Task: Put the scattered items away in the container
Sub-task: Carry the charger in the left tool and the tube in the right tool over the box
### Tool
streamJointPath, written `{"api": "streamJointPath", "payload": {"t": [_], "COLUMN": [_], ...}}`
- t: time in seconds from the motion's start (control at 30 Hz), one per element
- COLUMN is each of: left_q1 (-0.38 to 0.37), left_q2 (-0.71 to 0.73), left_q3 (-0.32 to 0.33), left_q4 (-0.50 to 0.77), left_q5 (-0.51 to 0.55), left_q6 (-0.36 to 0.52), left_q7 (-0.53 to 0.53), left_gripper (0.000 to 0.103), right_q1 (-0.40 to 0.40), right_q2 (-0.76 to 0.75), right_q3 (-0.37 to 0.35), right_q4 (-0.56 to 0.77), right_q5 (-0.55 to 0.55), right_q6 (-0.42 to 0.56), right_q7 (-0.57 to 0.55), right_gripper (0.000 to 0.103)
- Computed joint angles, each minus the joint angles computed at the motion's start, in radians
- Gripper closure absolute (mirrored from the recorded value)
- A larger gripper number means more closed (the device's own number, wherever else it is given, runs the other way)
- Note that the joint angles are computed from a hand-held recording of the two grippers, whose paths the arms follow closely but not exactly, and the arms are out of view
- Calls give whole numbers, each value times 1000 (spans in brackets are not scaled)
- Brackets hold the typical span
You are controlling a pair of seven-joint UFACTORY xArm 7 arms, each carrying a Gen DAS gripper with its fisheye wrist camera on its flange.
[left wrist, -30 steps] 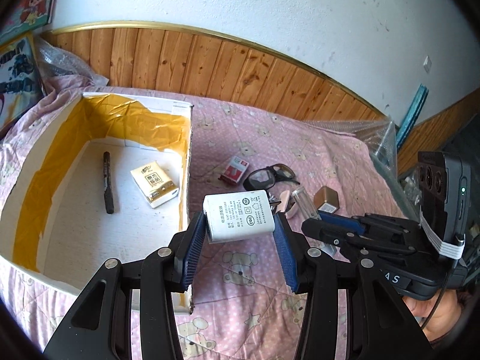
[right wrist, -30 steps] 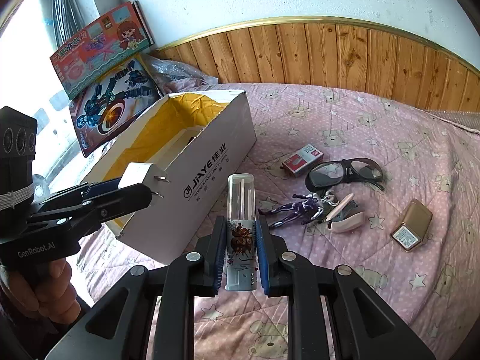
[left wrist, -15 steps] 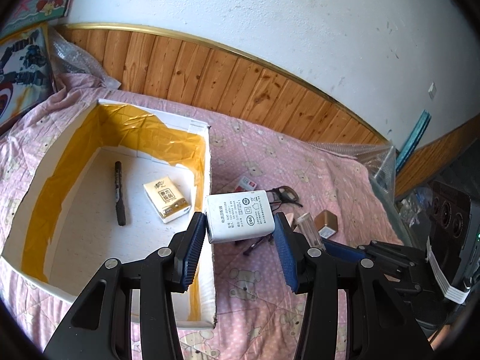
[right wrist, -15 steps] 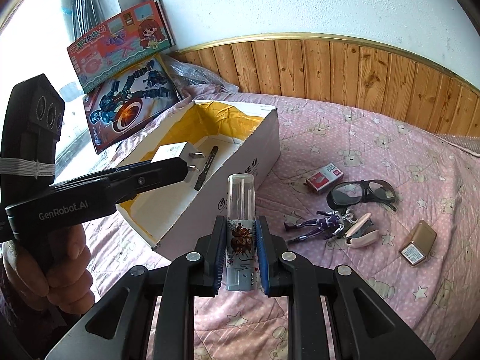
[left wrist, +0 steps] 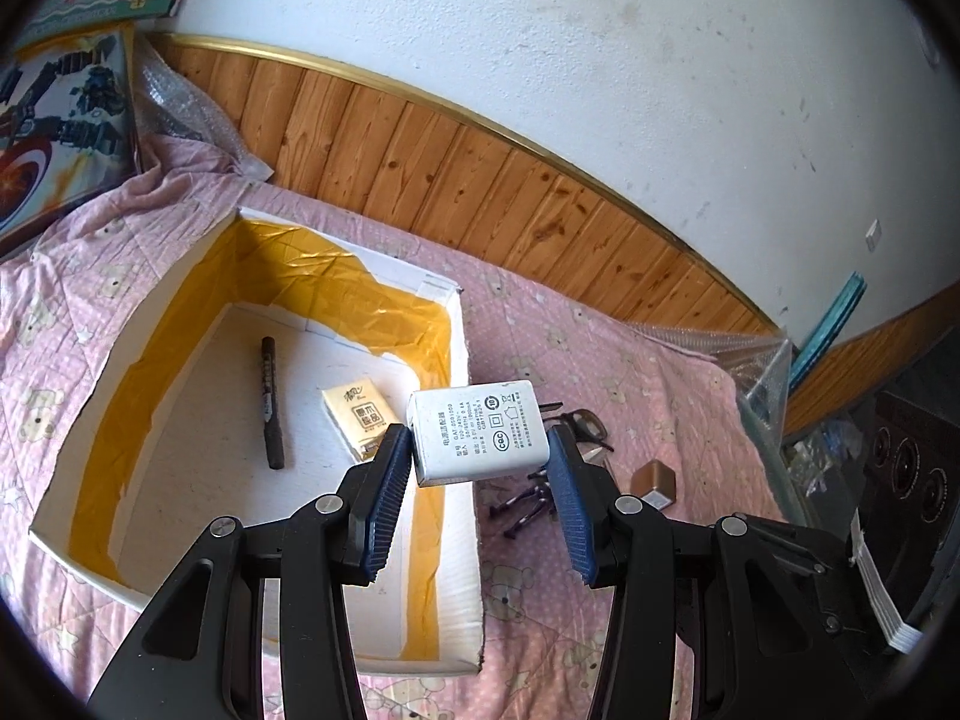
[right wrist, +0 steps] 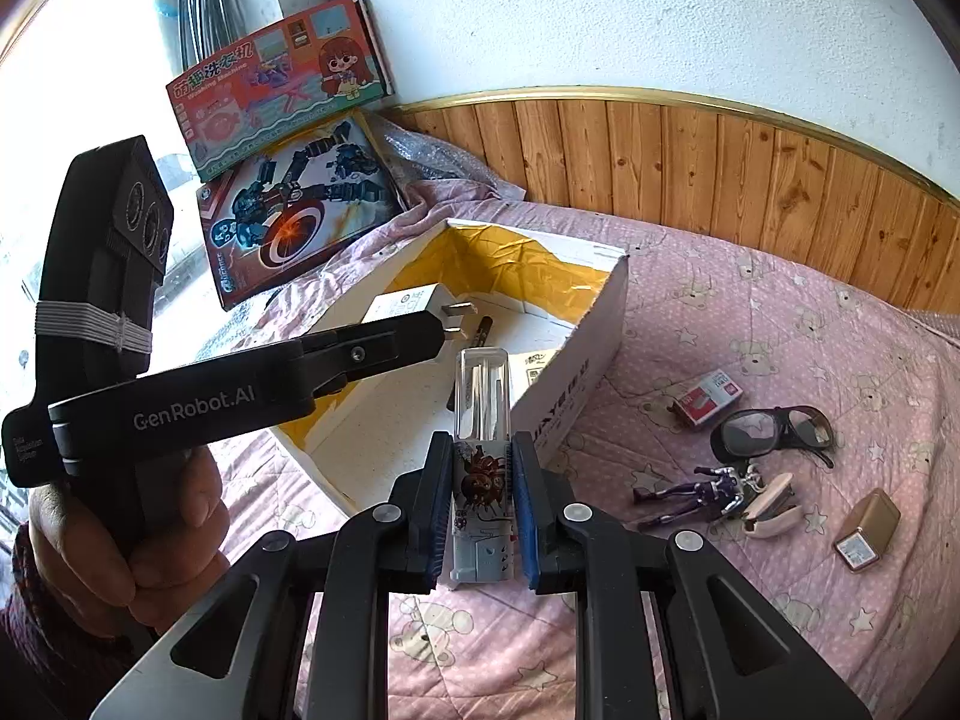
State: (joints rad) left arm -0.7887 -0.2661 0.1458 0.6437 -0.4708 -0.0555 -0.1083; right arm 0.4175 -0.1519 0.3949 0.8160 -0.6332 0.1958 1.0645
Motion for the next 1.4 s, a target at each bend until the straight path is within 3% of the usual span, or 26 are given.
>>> {"api": "streamJointPath", "payload": {"t": [0.47, 0.6, 0.77, 0.97, 1.07, 1.13, 1.27, 1.4], "left_q1": [-119, -178, -266, -326, -280, -174, -41, 25], "left_q2": [-52, -58, -48, 9, 68, 107, 131, 141], "left_q3": [211, 301, 417, 509, 492, 409, 300, 245], "left_q4": [-24, -20, 1, 54, 85, 94, 87, 87], "left_q5": [-46, -63, -116, -225, -249, -175, -79, -69], "left_q6": [-20, -17, -5, 41, 96, 122, 143, 176], "left_q7": [40, 53, 93, 166, 164, 89, 2, 0], "left_gripper": [55, 55, 55, 55, 55, 55, 55, 55], "right_q1": [104, 150, 201, 243, 247, 243, 236, 221], "right_q2": [135, 187, 253, 323, 356, 380, 433, 502], "right_q3": [-54, -84, -121, -155, -166, -170, -183, -191], "right_q4": [175, 232, 299, 374, 409, 433, 492, 582], "right_q5": [-63, -62, -41, 19, 82, 136, 230, 327], "right_q6": [97, 121, 146, 183, 198, 208, 239, 281], "right_q7": [-30, -65, -115, -209, -274, -323, -406, -482], "right_gripper": [83, 83, 83, 83, 83, 83, 83, 83]}}
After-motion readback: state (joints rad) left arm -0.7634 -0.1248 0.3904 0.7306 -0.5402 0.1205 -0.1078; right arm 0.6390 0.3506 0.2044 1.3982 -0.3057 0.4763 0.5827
